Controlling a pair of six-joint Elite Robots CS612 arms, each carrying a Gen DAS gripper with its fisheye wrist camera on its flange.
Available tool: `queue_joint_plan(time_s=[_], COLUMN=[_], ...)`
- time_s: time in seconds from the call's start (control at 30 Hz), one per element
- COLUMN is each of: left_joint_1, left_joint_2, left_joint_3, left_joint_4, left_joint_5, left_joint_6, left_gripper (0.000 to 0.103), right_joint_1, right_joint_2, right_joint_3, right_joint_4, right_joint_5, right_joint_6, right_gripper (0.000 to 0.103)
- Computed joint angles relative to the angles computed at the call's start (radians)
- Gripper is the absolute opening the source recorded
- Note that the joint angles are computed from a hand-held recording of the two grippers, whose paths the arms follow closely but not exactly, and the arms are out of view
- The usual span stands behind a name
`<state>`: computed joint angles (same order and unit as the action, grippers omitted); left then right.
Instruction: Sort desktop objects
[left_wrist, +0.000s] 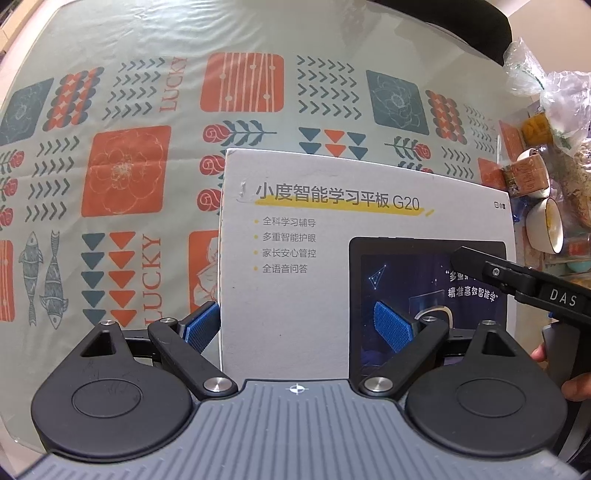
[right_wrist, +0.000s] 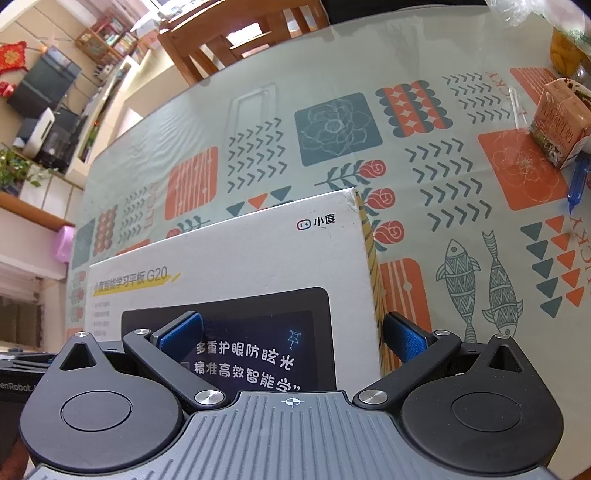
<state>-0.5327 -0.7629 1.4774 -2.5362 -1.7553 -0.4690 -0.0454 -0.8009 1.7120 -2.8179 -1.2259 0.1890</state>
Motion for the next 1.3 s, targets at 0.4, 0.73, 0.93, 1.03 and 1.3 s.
queue_joint_plan(time_s=[0.4,0.73,0.93,1.03,1.3], left_joint_1=[0.010,-0.002,0.006,0.009,0.043], left_joint_2=[0.010,0.044,0.060,0.060,0.029], left_joint_3=[0.005,-0.007,-0.012,-0.006,0.061], left_joint_4=[0.037,0.034,0.035,0.033,0.023], left_joint_5=[-0.004,0.010,-0.004,-0.002,0.008], left_joint_6=[-0.011,0.004,-0.001,0.000,-0.029], left_gripper=[0.103,0.103,0.103,0.103,0.103], right_joint_1=[0.019,0.008,0.016,0.024,0.082], right_joint_2=[0.022,0.051,0.062,0.064,0.078], right_joint_3=[-0.010,-0.013,-0.025,-0.028,-0.058], right_joint_4=[0.020,0.042,0.061,0.064,0.082], right_joint_5=[-0.006,-0.005,-0.017,-0.022,-0.022], right_joint_6=[-0.050,-0.020,-0.028,-0.027,-0.045], right_gripper=[0.103,0.103,0.103,0.103,0.103])
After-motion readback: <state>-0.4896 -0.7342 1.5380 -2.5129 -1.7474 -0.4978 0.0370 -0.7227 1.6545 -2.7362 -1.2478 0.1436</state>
